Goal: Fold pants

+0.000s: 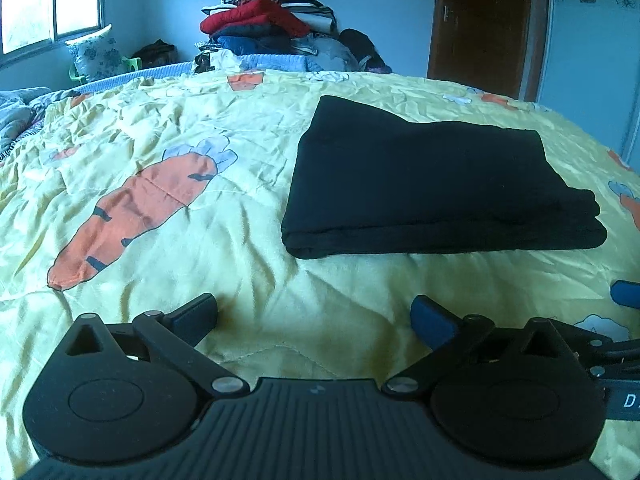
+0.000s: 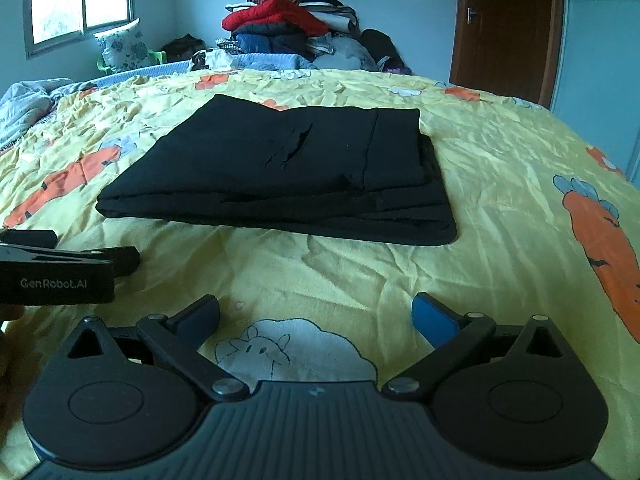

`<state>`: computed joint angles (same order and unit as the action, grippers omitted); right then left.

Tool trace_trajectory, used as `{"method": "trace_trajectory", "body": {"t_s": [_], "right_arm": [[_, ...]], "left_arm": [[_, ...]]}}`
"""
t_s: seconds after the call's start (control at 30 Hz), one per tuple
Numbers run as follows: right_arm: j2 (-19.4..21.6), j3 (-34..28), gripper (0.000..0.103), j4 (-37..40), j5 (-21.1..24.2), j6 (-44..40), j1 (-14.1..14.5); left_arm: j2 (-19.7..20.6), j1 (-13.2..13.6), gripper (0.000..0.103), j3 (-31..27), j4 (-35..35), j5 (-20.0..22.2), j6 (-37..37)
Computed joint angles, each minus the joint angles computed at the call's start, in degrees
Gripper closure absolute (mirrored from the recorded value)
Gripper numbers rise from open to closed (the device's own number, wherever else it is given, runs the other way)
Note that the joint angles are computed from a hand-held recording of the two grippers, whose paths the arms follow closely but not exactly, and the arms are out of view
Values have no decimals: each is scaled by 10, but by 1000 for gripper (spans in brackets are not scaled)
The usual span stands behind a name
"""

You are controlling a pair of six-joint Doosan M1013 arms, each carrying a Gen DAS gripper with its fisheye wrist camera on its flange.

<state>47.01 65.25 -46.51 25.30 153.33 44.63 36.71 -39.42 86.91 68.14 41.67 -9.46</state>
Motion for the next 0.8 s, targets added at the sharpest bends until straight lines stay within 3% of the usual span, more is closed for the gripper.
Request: {"method": "trace_trajectory", "body": {"t_s": [0.63, 0.8], "right_arm": [[3, -5, 0, -1, 7, -1, 1], [3, -4, 0, -29, 15, 31, 3]], "left_arm": [[0, 1, 0, 1, 0, -1, 0], [0, 1, 0, 0, 0, -1, 0]]}}
